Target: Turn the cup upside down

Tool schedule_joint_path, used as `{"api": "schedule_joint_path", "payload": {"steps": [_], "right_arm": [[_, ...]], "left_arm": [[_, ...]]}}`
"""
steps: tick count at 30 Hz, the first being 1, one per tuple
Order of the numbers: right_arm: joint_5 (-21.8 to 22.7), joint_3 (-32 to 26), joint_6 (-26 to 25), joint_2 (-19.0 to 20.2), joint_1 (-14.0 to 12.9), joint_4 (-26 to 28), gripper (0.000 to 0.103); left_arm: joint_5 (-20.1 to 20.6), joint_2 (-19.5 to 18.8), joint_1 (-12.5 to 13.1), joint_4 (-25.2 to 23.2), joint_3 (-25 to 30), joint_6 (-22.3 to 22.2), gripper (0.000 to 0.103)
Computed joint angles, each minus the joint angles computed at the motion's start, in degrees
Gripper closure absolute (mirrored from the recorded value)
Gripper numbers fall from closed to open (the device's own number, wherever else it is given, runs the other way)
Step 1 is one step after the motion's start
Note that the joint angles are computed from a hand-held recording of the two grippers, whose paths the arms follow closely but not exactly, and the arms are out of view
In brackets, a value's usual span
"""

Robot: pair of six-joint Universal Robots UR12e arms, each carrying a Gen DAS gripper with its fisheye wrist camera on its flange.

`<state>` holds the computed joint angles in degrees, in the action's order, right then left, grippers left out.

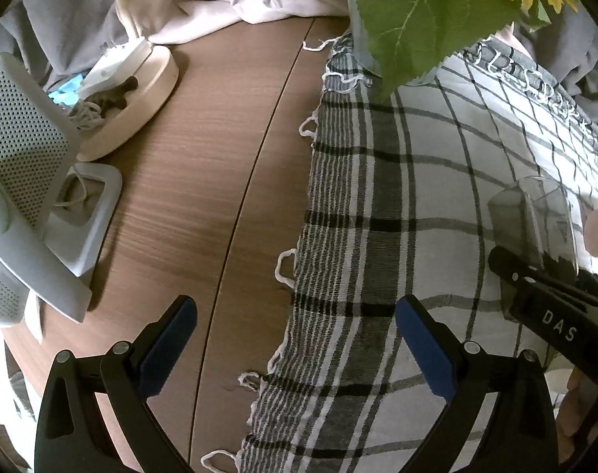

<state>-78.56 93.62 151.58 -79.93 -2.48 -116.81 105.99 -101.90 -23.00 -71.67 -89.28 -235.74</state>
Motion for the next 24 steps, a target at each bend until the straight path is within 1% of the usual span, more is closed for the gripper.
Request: {"api": "schedule_joint_path", "payload": {"steps": [6,11,14,18,24], "right_arm": [[0.56,0.54,0.61,-0.66,-0.32,-0.83,0.035],[1.79,1.67,0.39,-2.67,-1.06,-1.84,0.035],[3.12,3.00,0.31,-4.68,-1.58,-2.46,0.035],[4.80,4.62,0.25,-7.16,-2.19,-1.12,0.035],[5.13,7.62,0.17,-10.20,-3.54,0.90,0.035]], "left_arm": [[1.44,0.63,-0.62,0.01,-0.23,0.62,0.000],[1.83,2.08,-1.28,0.47,-1.12,0.53,0.000],[2.00,3.22,-1.72,0.59,-1.92,-0.11,0.000],[1.88,4.64,-2.55,-0.26,-2.82,-1.01,0.000],[1.30,6.30,-3.53,-1.19,-4.28,-1.78,0.000]]}}
